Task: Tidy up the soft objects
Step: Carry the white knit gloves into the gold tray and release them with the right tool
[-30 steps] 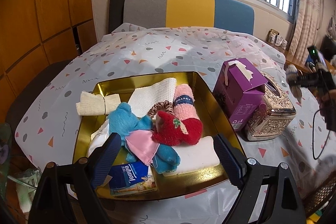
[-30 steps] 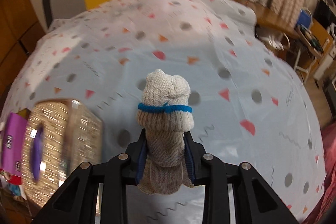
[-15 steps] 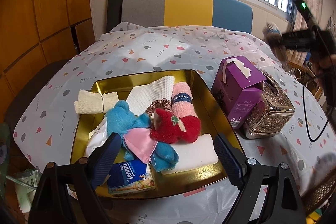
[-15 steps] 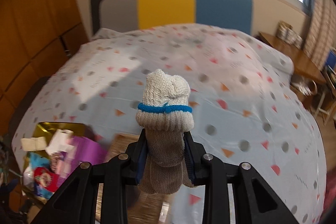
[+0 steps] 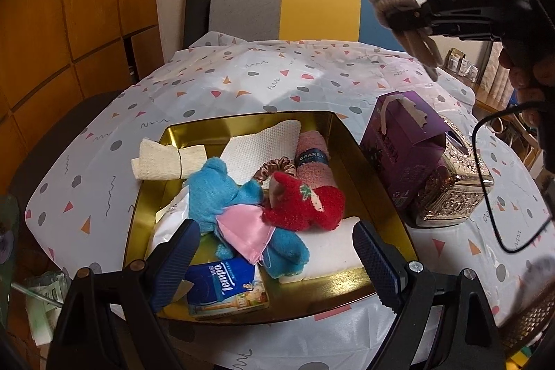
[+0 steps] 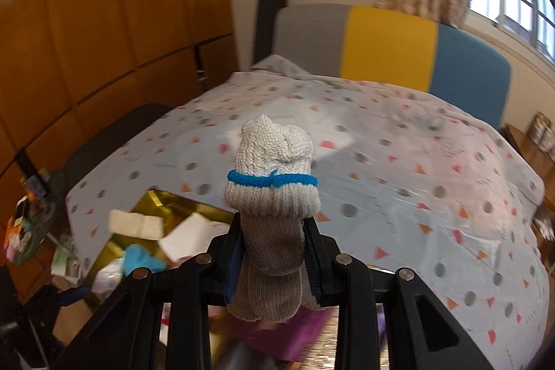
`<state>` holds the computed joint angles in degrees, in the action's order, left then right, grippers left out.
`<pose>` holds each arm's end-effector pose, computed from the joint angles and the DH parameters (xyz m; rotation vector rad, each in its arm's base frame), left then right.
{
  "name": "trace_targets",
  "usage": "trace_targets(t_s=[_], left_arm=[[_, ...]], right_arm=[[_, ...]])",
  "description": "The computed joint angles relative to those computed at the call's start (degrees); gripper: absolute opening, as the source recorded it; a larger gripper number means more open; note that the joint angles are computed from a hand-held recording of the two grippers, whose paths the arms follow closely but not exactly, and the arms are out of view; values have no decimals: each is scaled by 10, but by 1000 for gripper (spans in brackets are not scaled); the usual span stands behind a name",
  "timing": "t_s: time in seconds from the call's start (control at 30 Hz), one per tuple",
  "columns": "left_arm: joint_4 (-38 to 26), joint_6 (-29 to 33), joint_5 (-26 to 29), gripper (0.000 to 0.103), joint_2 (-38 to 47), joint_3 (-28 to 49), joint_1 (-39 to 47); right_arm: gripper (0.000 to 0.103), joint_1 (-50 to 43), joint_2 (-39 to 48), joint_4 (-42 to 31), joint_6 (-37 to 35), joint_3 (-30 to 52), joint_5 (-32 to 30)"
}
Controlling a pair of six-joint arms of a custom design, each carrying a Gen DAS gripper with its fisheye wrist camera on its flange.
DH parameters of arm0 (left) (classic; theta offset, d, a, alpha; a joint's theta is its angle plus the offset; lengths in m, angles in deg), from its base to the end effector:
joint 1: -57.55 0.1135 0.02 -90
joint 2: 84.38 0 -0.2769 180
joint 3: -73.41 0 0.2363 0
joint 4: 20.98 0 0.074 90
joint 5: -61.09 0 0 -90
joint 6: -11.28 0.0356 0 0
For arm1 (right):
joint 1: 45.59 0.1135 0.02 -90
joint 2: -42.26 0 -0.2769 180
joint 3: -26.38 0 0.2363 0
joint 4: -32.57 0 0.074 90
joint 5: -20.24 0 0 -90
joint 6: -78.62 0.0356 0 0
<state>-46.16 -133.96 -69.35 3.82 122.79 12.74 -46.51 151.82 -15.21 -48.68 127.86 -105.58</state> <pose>0.1863 -0.1526 0.1513 -0.4073 2.2923 0.1385 0.4047 0.0143 0.2561 -0.9530 2.1549 0.4803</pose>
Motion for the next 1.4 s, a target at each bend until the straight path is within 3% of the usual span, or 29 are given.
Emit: trace_targets(t_s=[0.27,0.53,0.7,0.83,0.93,1.1,1.27,1.4], left_arm=[[-12,-31,-13,90,-33,-30,9],[-87,-97,-32,90,-153,-104,65],[-117,-133,-25,90,-203,-145,93],[-104,-139,-16,90,-201,-160,98],[-91,-140,-12,90,-193,-161,87],[-47,-121,3,90,-158,-160,86],[-3,-102,22,90,-123,-157,89],[2,-91,21,90,-110,-147,86]], right_arm=[[31,35,-49,11,-30,-95,-19],[31,43,-71,-19,-100,-180,-35],[31,65,-70,-24,-139,-243,-14],[31,96,-41,-22,-134,-265,-1],[31,131,-23,26,-110,-284,22],[31,160,27,155,20,-276,106],[31,172,84,178,60,-233,147],[33,180,95,169,64,-225,135]])
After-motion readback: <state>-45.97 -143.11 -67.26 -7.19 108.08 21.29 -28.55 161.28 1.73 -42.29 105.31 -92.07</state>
